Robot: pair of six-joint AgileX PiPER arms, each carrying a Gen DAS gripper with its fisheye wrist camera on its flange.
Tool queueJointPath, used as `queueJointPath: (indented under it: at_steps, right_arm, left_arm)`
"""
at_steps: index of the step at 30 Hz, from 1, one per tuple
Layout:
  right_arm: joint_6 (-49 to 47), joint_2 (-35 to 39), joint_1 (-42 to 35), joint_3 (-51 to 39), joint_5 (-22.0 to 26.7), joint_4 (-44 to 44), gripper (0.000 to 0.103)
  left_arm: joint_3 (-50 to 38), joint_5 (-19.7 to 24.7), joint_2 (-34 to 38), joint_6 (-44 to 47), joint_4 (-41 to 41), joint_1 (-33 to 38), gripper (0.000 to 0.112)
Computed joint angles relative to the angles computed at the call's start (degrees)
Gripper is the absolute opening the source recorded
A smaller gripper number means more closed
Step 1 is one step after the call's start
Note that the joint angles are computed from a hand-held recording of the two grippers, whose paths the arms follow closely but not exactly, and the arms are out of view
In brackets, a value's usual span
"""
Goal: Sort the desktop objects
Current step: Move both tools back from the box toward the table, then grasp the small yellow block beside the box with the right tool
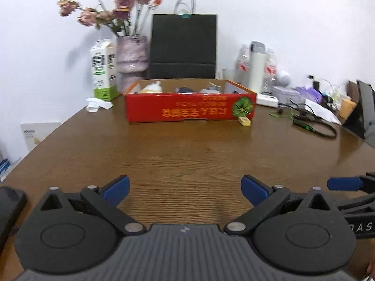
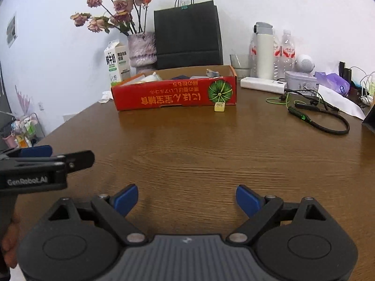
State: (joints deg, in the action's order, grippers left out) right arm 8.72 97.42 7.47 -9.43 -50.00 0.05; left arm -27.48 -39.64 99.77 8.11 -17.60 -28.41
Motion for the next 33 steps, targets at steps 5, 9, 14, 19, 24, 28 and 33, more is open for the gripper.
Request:
queueJointPath:
  at_steps: [5,9,14,19,24,28,33]
  right_arm:
    - [-0.67,2.11,0.75,0.81,-4.47,0.44,0.092]
    - [2.57,1.69,-3.33,0.29,-4.04,-5.08,0.092]
    - [2.05,1.33,-2.23,-1.49,-0.19,-3.44,0.092]
    - [-0.31,1.14,-0.95,-3.41,1.99,-1.55,0.09]
    - [3.15,4.91,-6.86,-15.39,9.51,-8.51,0.081]
    - [5.08,13.2,-9.77,-33.49,19.75,-12.29,0.06]
    - [5.55,25.03,-9.98,-55.76,33.28,-11.43,0.051]
  left_arm:
    - [-1.44,1.66,1.73,-5.49,4.88,1.89,0.103]
    - [-1.79,2.49,3.21,-7.37,9.71,3.25,0.103]
    - [-2.98,5.27,4.08,-10.63,13.37,4.55,0.103]
    - [-6.51,11.42,4.33,-14.4,16.9,6.55,0.103]
    - [-16.83,15.58,7.75,-18.68,23.74,8.81,0.103]
    - [-29.75,21.75,13.25,-19.31,23.71,9.36,0.103]
    - [-47.33,30.0,21.67,-23.84,28.3,10.3,0.103]
